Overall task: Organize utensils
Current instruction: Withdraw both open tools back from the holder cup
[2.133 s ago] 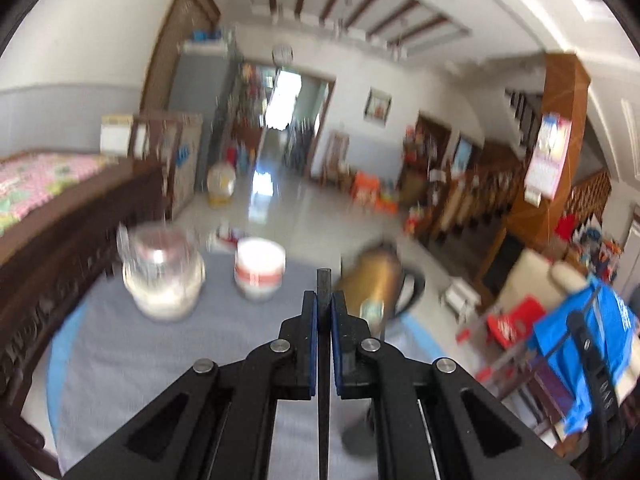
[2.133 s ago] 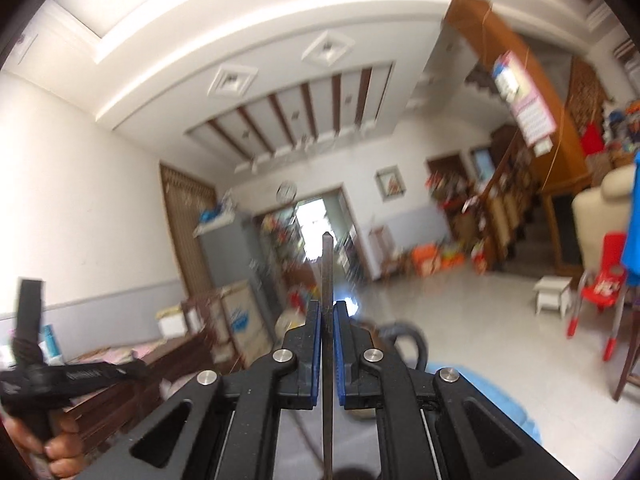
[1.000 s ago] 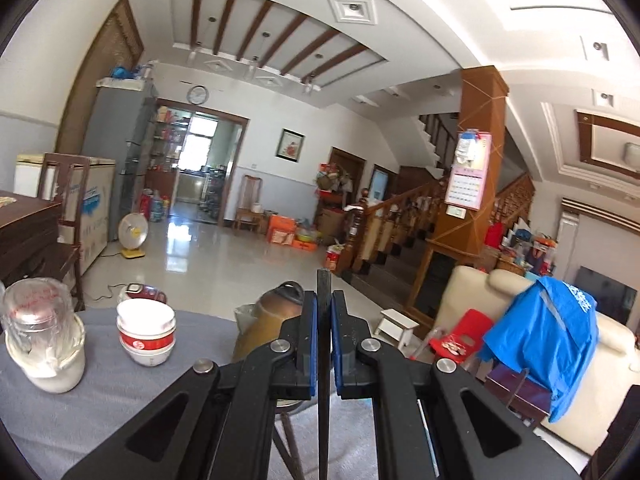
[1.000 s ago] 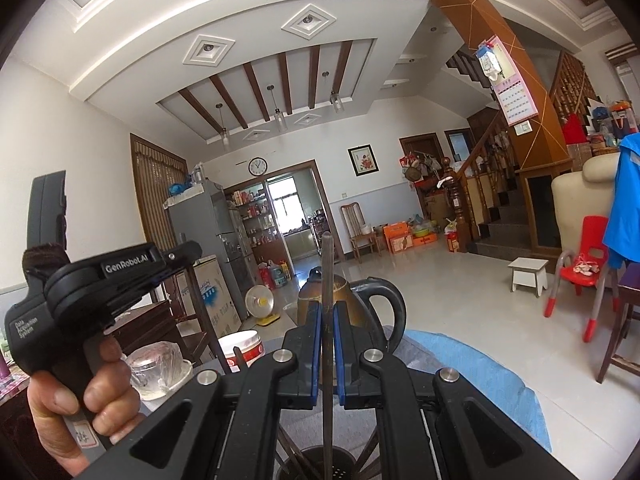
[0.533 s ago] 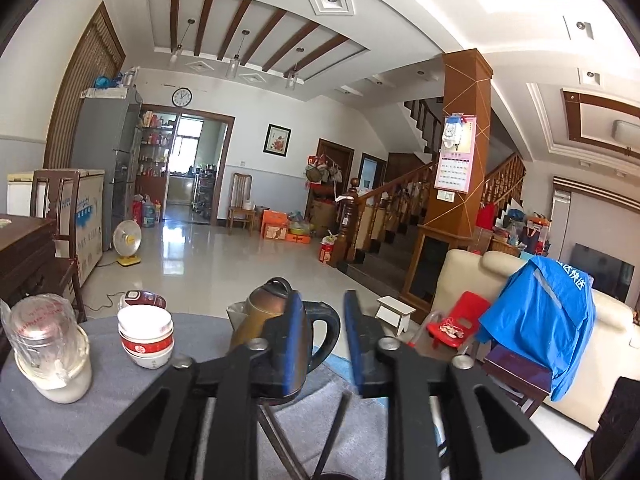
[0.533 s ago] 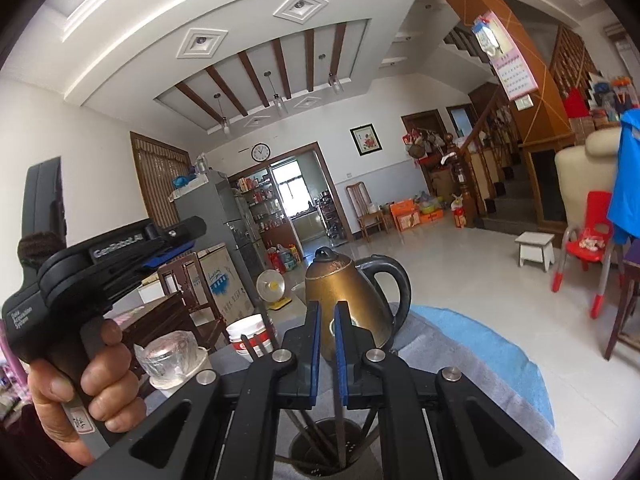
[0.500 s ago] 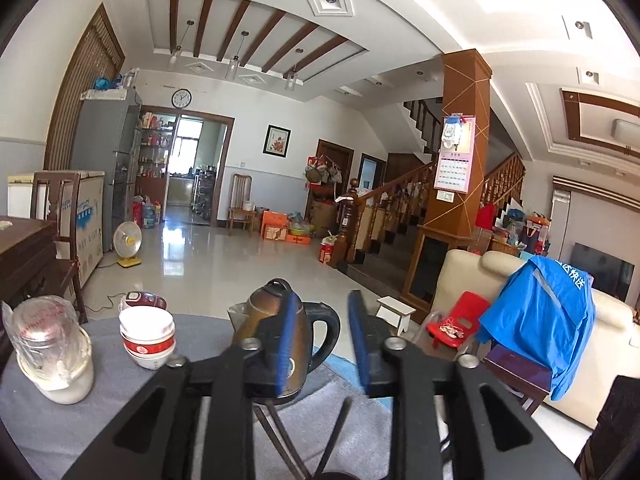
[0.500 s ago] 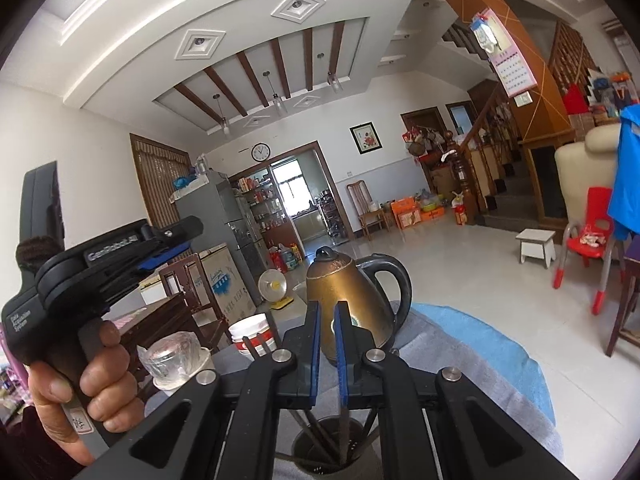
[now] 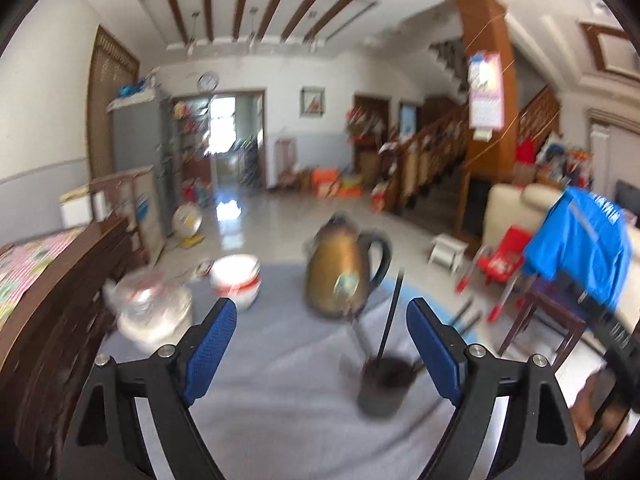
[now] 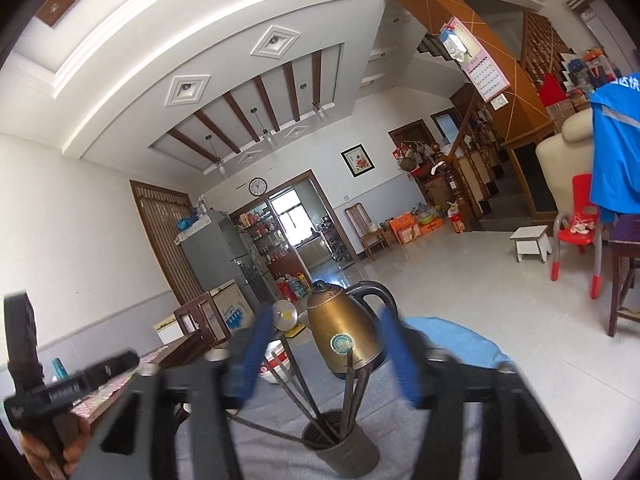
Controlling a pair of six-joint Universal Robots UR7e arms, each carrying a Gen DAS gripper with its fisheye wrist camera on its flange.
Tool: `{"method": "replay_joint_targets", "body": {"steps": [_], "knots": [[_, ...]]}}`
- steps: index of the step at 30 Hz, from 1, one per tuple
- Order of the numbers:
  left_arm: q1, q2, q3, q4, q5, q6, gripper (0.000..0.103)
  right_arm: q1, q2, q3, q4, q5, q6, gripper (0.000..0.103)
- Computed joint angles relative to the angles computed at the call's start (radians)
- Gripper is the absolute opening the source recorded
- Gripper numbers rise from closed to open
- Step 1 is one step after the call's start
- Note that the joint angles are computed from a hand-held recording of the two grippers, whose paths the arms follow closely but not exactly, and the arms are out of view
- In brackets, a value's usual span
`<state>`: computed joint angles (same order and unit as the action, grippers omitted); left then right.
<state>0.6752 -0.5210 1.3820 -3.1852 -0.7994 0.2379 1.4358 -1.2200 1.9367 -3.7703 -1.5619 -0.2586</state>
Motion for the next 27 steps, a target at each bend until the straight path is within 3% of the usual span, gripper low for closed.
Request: {"method": "replay_joint_targets", "body": {"steps": [6, 9, 16, 22, 27], "knots": [[-0.065, -0.052, 0.166, 0.097, 0.248, -0.182, 0.089, -0.012, -0.069, 0.095, 0.069, 0.002, -0.011, 0.065], [-0.095, -0.069, 0.213, 0.176, 0.33, -0.267, 0.091, -0.014, -0.094, 0.136, 0.105, 0.009, -0.024, 0.065], [-0.17, -0.049, 0.276, 0.104, 0.514, -0.233, 0.099, -0.003, -0.137, 0.231, 0.108, 0.024, -0.079, 0.065], [-0.201, -0.011, 0.269, -0.041, 0.579, -0.085, 0.1, 0.022, -0.145, 0.279, 0.069, -0.001, -0.109, 0.065], [-0.204, -0.01, 0.272, -0.002, 0.57, -0.131, 0.1, 0.045, -0.135, 0.307, 0.0, -0.058, -0.172, 0.065]]}}
